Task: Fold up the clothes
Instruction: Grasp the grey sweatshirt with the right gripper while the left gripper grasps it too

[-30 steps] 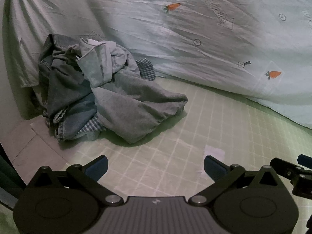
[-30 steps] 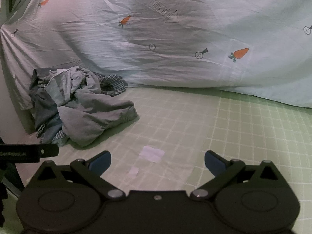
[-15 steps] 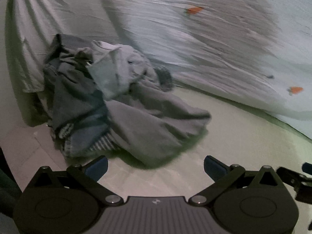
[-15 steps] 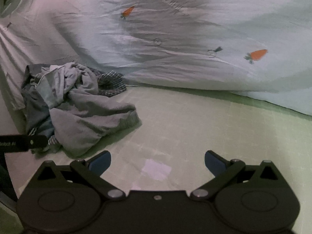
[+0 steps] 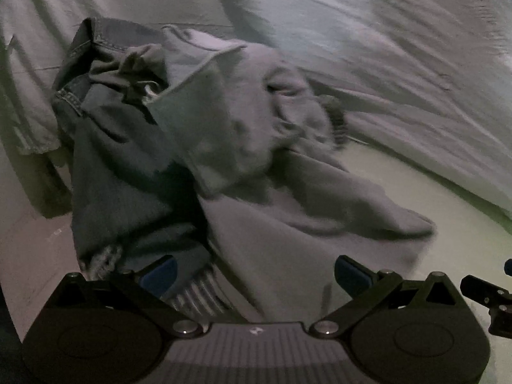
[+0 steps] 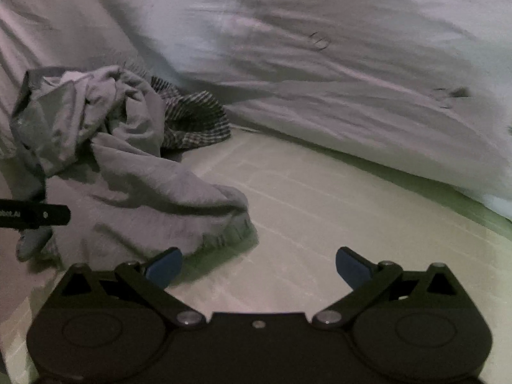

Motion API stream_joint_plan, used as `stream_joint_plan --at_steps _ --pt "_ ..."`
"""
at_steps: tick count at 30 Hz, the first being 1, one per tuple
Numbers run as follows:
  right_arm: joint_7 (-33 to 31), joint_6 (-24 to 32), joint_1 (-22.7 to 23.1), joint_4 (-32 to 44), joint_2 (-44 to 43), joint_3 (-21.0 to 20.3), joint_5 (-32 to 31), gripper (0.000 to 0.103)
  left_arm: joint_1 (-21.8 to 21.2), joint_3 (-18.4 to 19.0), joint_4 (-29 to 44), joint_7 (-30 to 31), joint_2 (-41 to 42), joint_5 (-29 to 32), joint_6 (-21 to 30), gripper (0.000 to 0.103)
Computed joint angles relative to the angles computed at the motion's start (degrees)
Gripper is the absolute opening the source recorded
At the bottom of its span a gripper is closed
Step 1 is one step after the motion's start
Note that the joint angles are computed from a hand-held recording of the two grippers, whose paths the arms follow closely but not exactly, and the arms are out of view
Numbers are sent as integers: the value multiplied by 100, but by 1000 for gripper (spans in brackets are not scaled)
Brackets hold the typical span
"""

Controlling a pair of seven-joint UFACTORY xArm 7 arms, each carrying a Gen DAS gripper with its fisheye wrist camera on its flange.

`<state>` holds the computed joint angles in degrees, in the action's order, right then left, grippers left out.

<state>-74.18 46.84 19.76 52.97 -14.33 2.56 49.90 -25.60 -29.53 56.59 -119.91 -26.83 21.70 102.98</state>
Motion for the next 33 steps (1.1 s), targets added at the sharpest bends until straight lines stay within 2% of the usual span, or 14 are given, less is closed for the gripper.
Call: stream_joint_plan --at_steps 4,5,7,9,10,12,15,20,23,24,26,28,31,33 --pt "117 -213 215 295 546 288 157 101 74 226 -426 105 -437 -65 -24 103" --pt "187 -183 237 375 665 346 157 98 100 273 -569 123 -591 -78 -101 103" --pt "539 -102 255 534 902 484 -25 88 170 292 -767 191 -799 -72 -231 103" --pt "882 -34 265 659 1099 597 -178 70 262 275 -875 281 -907 -68 -308 102" --pt "1028 -21 263 685 1159 637 -215 66 313 252 -875 334 -894 -66 -311 101" --pt "1089 26 239 691 1183 667 -194 36 389 213 -851 400 -864 -88 -336 98" --pt "1064 187 176 676 1140 646 -127 20 461 189 -824 445 -817 -146 -394 94" --pt "778 282 94 541 973 575 5 12 523 133 -932 78 -903 -445 -652 92" --pt "513 249 74 344 756 500 224 11 487 136 -1057 -20 -1020 -469 -992 70" --pt "422 239 64 262 657 458 305 11 480 137 -1110 -53 -1072 -474 -1135 60" --pt "252 230 42 86 437 356 459 11 520 40 -1096 -186 -1085 -448 -1272 47" --pt "113 248 -5 -106 178 213 577 11 543 -39 -1001 -215 -982 -389 -1413 30" --pt "-95 248 -119 -354 -193 -43 654 11 559 -195 -767 -256 -703 -236 -1597 18" --pt "-186 326 -241 -484 -455 -263 648 10 545 -317 -522 -298 -411 -86 -1679 14"
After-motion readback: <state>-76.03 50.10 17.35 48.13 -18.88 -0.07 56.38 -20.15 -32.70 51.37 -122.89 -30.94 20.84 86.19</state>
